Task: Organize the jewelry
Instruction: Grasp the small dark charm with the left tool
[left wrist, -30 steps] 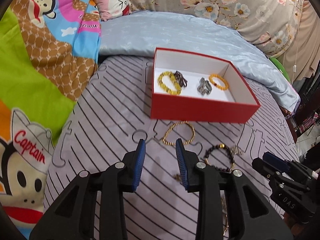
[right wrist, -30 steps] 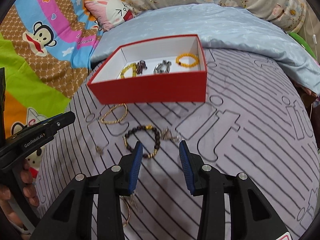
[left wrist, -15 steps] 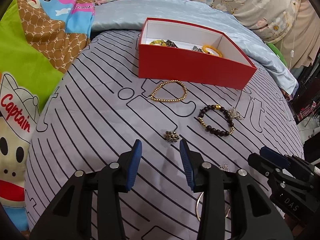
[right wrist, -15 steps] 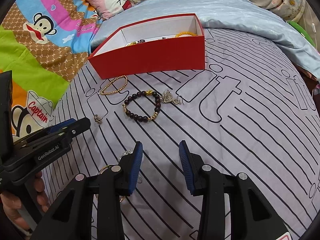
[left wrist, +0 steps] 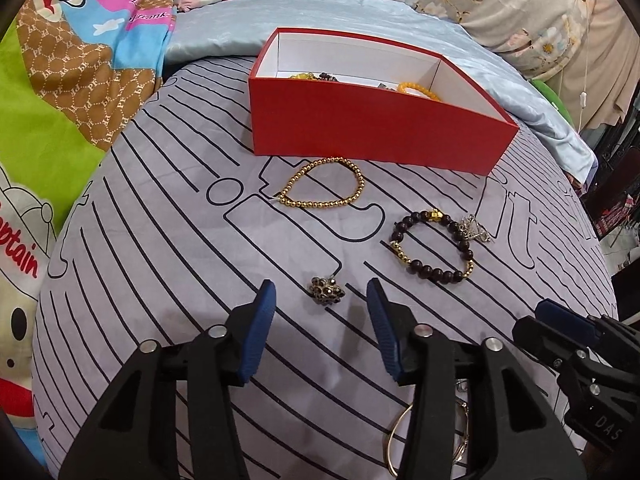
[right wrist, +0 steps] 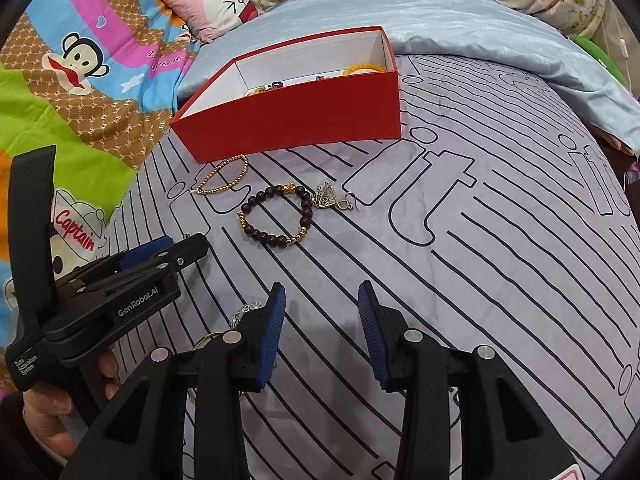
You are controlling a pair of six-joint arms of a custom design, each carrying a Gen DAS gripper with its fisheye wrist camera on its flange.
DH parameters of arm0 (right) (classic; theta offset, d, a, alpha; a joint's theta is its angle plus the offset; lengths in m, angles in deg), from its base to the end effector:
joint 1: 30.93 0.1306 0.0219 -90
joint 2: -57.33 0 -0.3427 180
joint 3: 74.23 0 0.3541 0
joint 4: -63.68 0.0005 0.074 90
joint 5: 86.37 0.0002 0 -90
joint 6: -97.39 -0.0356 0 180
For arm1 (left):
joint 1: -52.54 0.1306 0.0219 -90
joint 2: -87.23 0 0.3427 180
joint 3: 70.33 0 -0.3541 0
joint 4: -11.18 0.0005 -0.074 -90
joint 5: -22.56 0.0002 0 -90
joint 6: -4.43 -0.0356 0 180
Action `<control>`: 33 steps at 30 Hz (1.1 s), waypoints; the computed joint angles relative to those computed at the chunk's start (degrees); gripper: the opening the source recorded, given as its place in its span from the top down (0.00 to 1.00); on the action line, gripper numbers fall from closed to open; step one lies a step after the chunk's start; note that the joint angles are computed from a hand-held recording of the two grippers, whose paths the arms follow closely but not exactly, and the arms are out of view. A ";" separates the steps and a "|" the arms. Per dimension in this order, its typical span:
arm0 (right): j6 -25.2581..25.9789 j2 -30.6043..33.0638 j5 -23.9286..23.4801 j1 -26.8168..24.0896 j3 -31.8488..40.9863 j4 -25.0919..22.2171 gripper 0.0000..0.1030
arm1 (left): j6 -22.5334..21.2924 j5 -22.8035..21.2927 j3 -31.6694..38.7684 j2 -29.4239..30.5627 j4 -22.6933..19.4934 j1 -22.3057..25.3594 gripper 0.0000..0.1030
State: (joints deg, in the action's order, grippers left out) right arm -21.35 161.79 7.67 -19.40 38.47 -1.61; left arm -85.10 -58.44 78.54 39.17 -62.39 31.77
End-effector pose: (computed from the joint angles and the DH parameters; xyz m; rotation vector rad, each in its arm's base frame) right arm 0.5075 0.1005 0.4212 0.4114 2.5395 0.1767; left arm 0.6052 -0.2360 0.3973 0.5139 2.5259 -0.3416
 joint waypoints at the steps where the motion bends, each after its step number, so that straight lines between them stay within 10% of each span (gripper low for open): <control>1: -0.02 -0.01 0.09 0.03 -0.02 -0.07 0.64 | -0.04 -0.01 -0.08 0.01 0.12 0.01 0.63; 7: -0.05 0.59 -0.23 -0.01 0.67 -0.30 0.64 | -1.37 0.64 -0.45 -0.11 0.15 0.09 0.83; 33: 1.68 3.74 0.51 -1.41 5.13 -0.61 0.64 | 0.16 0.68 -2.01 -3.10 -0.69 2.52 0.84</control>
State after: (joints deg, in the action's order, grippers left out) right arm -19.67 165.53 8.18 -20.81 43.59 -2.22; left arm -84.94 -57.75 76.52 36.07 -63.08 34.29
